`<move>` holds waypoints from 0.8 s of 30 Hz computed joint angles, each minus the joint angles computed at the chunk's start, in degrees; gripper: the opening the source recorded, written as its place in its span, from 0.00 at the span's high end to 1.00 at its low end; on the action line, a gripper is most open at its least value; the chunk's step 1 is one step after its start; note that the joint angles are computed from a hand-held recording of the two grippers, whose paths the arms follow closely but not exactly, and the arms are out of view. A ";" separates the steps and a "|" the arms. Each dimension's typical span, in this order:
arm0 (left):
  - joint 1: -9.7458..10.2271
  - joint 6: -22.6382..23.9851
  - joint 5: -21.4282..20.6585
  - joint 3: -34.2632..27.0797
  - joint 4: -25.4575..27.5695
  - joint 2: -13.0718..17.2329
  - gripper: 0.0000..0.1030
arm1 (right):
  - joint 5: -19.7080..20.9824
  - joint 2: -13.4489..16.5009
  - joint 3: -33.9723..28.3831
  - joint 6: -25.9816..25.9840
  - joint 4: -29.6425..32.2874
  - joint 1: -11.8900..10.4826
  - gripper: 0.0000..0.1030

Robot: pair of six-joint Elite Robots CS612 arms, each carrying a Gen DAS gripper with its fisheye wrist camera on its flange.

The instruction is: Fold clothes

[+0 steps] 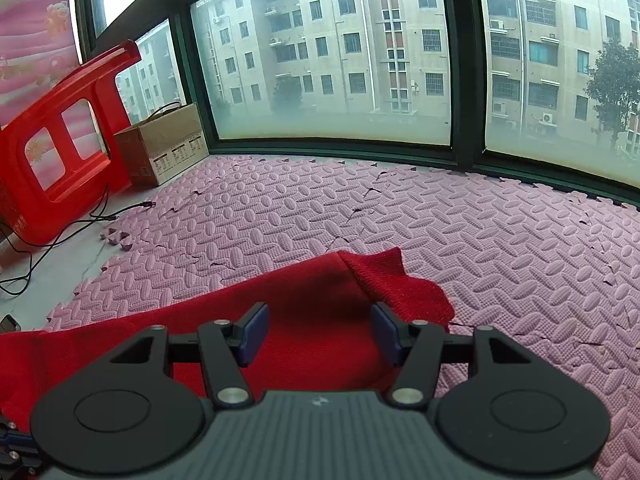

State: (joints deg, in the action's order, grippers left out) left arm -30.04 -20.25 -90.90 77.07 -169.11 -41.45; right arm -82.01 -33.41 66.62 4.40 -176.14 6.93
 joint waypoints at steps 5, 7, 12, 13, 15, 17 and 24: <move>1.20 -5.88 4.80 -3.19 1.36 1.30 0.88 | -0.24 0.05 -0.01 -0.33 -0.16 0.07 0.43; 1.52 -6.58 6.97 -3.96 1.92 1.76 0.88 | -0.11 0.14 -0.09 -0.30 -0.13 0.03 0.43; 2.60 -11.66 6.58 -4.70 0.92 2.40 0.88 | -0.07 0.25 -0.18 -0.34 0.02 -0.01 0.43; 2.50 -11.28 6.55 -4.22 -0.86 2.29 0.88 | -0.07 0.24 -0.16 -0.41 -0.02 0.00 0.43; 1.86 -6.24 7.75 -3.07 -4.86 1.95 0.88 | -0.12 0.25 -0.13 -0.39 -0.12 -0.01 0.43; 1.81 -4.67 7.57 -3.22 -3.07 1.85 0.88 | -0.03 0.27 -0.19 -0.31 -0.06 -0.04 0.43; 1.71 -4.11 13.26 -3.34 1.63 1.76 0.88 | -0.99 0.25 -0.05 -0.49 0.06 0.08 0.43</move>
